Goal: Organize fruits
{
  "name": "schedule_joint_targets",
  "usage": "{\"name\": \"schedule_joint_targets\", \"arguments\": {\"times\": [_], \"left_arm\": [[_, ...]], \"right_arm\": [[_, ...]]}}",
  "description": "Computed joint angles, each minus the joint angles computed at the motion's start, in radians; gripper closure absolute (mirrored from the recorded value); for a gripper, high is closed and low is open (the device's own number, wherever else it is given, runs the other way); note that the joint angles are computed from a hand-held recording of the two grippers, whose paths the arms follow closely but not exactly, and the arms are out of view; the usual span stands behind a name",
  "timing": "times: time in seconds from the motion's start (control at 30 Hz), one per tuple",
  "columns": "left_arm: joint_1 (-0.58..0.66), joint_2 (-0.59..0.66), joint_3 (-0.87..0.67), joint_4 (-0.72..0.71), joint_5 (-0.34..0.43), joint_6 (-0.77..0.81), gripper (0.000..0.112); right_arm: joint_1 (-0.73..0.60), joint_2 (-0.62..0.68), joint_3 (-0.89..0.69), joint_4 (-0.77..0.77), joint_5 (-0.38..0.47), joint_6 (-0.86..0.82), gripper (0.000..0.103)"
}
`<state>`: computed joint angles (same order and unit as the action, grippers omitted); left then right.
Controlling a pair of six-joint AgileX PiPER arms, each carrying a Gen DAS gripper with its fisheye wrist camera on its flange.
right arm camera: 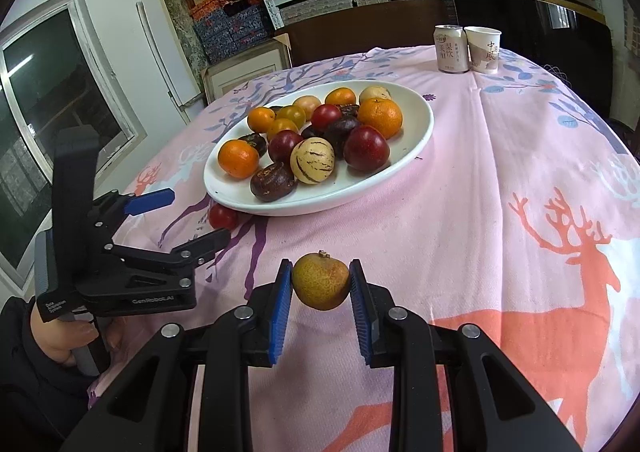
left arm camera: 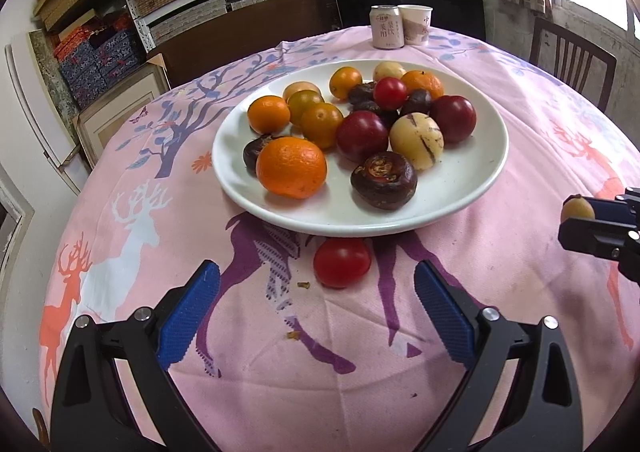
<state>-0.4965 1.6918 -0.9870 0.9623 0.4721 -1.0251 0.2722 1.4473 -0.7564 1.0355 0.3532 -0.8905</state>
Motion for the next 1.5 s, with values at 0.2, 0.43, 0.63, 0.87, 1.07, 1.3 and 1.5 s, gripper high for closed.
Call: {"name": "schedule_joint_targets", "arguments": {"times": [0.2,0.43,0.63,0.87,1.07,1.3,1.5], "left_arm": [[-0.004,0.019,-0.031,-0.052,0.012,0.057,0.027],[0.014,0.035,-0.050,-0.144,0.005,0.147,0.047],[0.017,0.039,-0.054,-0.162,0.003,0.167,0.050],[0.042,0.040,-0.061,-0.282,-0.019,0.282,0.058],[0.050,0.044,-0.066,-0.303,-0.020,0.294,0.054],[0.080,0.041,-0.064,-0.355,-0.038,0.327,0.056],[0.082,0.048,-0.071,-0.347,-0.037,0.315,0.057]], "right_arm": [[0.001,-0.014,0.015,0.045,-0.003,-0.049,0.074],[-0.005,-0.018,0.020,0.080,0.003,-0.084,0.074],[-0.002,-0.016,0.020,0.078,0.004,-0.080,0.074],[-0.003,-0.015,0.018,0.074,0.006,-0.076,0.074],[-0.001,-0.009,0.015,0.080,0.012,-0.081,0.074],[-0.013,0.001,0.012,0.106,0.032,-0.105,0.074],[-0.015,-0.005,0.017,0.118,0.032,-0.121,0.074]]}}
